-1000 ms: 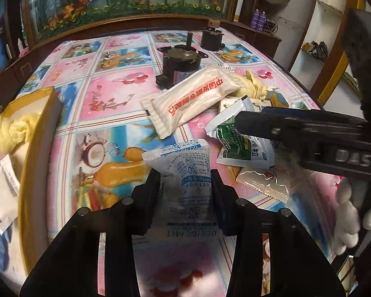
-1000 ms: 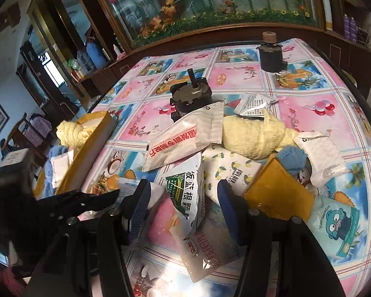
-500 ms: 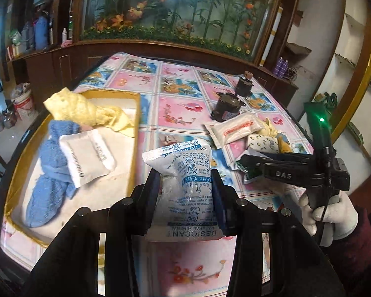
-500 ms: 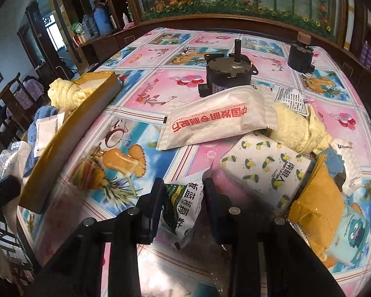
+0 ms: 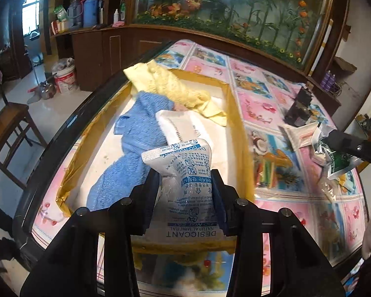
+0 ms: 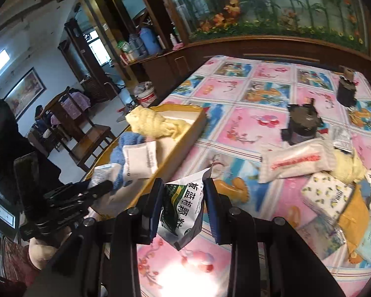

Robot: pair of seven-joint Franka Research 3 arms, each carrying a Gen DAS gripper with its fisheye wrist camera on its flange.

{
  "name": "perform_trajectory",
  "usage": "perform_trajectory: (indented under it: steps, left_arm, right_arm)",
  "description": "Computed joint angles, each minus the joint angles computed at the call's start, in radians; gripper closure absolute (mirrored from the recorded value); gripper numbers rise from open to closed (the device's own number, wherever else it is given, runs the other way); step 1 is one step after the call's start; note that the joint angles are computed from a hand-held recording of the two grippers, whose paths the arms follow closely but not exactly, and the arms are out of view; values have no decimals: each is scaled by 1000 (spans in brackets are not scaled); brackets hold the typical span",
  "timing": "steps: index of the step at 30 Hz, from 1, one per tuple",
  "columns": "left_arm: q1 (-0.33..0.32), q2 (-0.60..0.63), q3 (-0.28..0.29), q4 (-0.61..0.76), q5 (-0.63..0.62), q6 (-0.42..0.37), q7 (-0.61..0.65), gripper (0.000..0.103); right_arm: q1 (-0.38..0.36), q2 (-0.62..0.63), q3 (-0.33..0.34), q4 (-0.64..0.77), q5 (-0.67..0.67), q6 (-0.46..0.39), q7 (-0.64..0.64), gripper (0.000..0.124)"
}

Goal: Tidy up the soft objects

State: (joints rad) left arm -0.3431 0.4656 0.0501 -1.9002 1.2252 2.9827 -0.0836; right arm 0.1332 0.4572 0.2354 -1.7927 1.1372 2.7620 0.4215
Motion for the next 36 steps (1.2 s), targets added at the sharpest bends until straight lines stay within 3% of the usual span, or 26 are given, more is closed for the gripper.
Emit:
perform_trajectory:
  steps: [2, 4, 7, 10, 13, 16, 19, 22, 27, 36]
  left_arm:
    - [26, 16, -24, 5, -72, -31, 64, 62]
    - [19, 9, 12, -12, -48, 23, 14, 62]
    - [-46, -12, 119, -18, 155, 103, -223, 59]
    - [-55, -45, 138, -26, 327, 96, -410, 59]
    - [-51, -96, 120, -65, 411, 14, -499, 58]
    - [-65, -152, 83, -122, 360, -171, -438, 44]
    - [-79, -176, 39, -143, 316, -359, -373, 40]
    - [-64, -177, -2, -143, 296, -441, -336, 40]
    - [-15, -162, -72, -125, 255, -488, -284, 40]
    - [13, -148, -163, -94, 196, -557, -183, 40]
  right_arm:
    - [33, 39, -3, 52, -53, -15, 51, 92]
    - [67, 85, -7, 113, -121, -27, 113, 92]
    - [109, 163, -20, 212, -245, -70, 236, 92]
    - [138, 245, -24, 312, -349, -131, 354, 89]
    - [152, 304, -28, 378, -424, -166, 450, 87]
    - [151, 319, -19, 378, -461, -131, 491, 87]
    - [122, 291, 17, 322, -448, -77, 472, 87]
    - [83, 241, 61, 236, -405, 3, 404, 87]
    - [8, 176, 143, 122, -282, 104, 260, 87]
    - [-48, 129, 156, 61, -92, 104, 112, 81]
